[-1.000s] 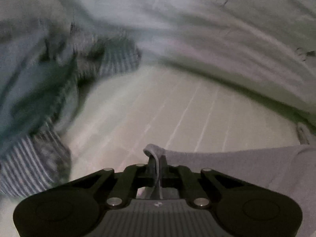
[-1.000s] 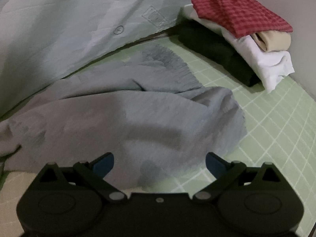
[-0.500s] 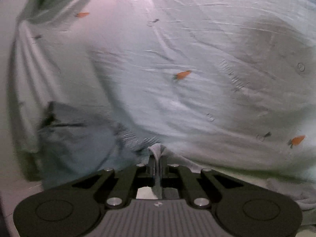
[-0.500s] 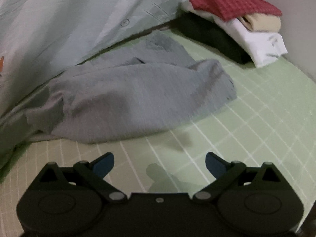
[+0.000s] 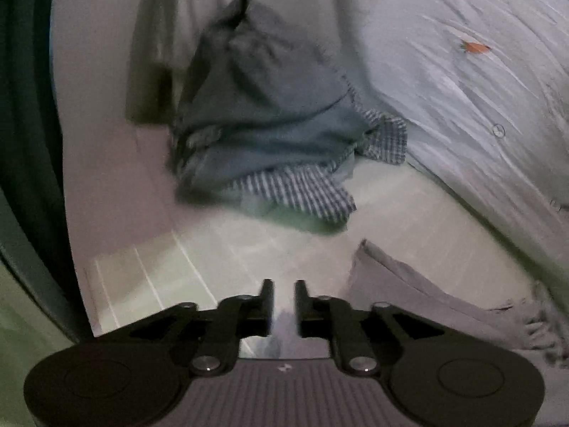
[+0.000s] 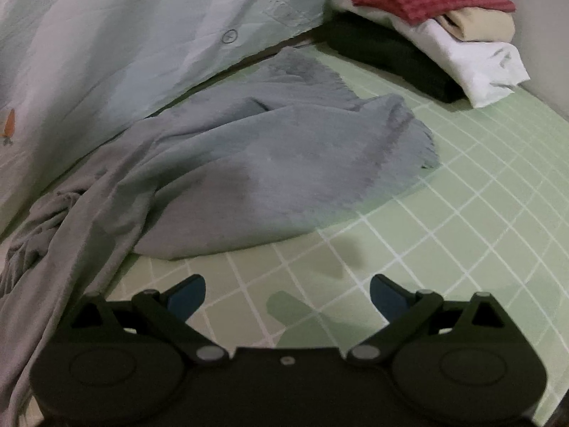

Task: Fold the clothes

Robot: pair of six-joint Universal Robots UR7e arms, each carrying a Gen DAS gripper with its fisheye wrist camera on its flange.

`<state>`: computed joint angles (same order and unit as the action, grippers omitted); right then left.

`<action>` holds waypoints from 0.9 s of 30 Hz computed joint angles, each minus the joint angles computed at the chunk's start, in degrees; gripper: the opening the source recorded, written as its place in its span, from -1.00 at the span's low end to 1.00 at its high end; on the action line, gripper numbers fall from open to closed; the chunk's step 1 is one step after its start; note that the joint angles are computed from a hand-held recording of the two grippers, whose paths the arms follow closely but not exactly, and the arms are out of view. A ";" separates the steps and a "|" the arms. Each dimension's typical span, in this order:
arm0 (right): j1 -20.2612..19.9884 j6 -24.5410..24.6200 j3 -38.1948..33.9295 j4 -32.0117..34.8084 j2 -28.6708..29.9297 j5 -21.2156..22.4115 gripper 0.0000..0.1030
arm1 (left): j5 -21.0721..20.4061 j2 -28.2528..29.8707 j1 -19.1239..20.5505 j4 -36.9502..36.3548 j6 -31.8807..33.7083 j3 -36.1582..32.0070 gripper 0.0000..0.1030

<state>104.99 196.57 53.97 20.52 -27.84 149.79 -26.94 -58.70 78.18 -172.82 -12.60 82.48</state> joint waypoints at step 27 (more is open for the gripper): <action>-6.11 14.28 11.00 -13.38 -10.43 -5.03 0.09 | -5.44 2.70 1.97 20.79 -21.49 -5.09 -0.95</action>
<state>98.88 210.85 64.97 7.14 -38.27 144.75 -32.38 -56.00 80.15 -152.02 -34.09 77.39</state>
